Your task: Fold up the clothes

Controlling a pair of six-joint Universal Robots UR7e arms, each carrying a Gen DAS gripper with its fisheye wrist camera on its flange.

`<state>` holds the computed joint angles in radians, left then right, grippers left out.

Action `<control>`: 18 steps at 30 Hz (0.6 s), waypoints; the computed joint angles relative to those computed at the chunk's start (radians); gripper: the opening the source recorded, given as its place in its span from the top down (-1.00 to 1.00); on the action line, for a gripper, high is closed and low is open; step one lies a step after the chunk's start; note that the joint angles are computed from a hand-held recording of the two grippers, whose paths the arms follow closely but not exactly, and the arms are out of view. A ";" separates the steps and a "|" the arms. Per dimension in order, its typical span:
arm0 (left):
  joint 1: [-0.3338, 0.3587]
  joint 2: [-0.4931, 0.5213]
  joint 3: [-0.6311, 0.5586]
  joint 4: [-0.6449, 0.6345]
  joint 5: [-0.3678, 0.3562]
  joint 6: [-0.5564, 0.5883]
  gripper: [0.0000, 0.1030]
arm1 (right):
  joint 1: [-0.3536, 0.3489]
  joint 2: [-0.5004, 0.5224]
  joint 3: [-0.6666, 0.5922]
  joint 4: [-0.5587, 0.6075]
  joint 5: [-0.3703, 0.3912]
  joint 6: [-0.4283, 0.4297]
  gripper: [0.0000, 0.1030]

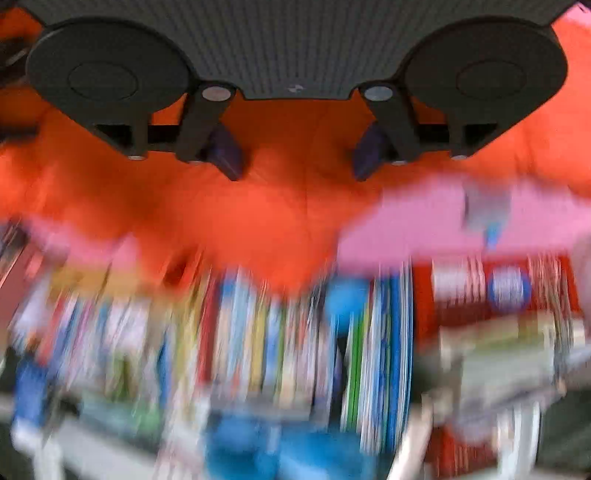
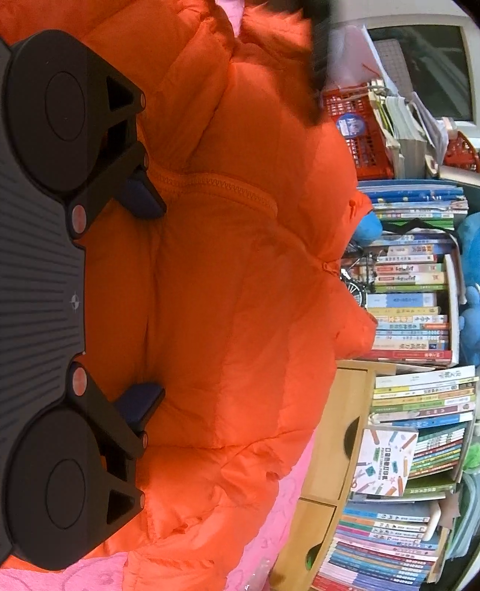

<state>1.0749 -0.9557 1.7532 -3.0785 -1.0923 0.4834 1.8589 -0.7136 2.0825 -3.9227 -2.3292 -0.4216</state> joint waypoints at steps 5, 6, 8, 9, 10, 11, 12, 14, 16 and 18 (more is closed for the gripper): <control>0.041 0.000 0.003 -0.190 0.176 -0.033 0.18 | -0.004 -0.008 0.005 0.010 0.011 0.011 -0.94; 0.049 -0.004 0.007 -0.277 0.215 -0.031 0.16 | -0.005 -0.011 0.006 0.013 0.013 0.013 -0.95; 0.071 -0.026 0.013 -0.443 0.258 -0.064 0.06 | -0.007 -0.015 0.009 0.015 0.018 0.017 -0.95; 0.083 -0.037 0.006 -0.497 0.282 -0.093 -0.18 | -0.008 -0.016 0.009 0.017 0.020 0.019 -0.95; 0.095 -0.046 -0.006 -0.545 0.307 -0.123 -0.31 | -0.008 -0.016 0.009 0.018 0.021 0.019 -0.95; 0.107 -0.056 -0.022 -0.550 0.342 -0.164 -0.38 | -0.008 -0.016 0.009 0.019 0.021 0.019 -0.96; 0.121 -0.066 -0.035 -0.513 0.353 -0.223 -0.39 | -0.008 -0.017 0.008 0.021 0.020 0.019 -0.96; 0.153 -0.100 -0.061 -0.368 0.342 -0.379 -0.50 | -0.008 -0.016 0.007 0.021 0.019 0.019 -0.96; 0.186 -0.117 -0.084 -0.230 0.277 -0.518 -0.64 | -0.007 -0.016 0.006 0.023 0.017 0.019 -0.96; 0.218 -0.115 -0.118 -0.096 0.176 -0.634 -0.64 | -0.006 -0.016 0.005 0.025 0.014 0.018 -0.97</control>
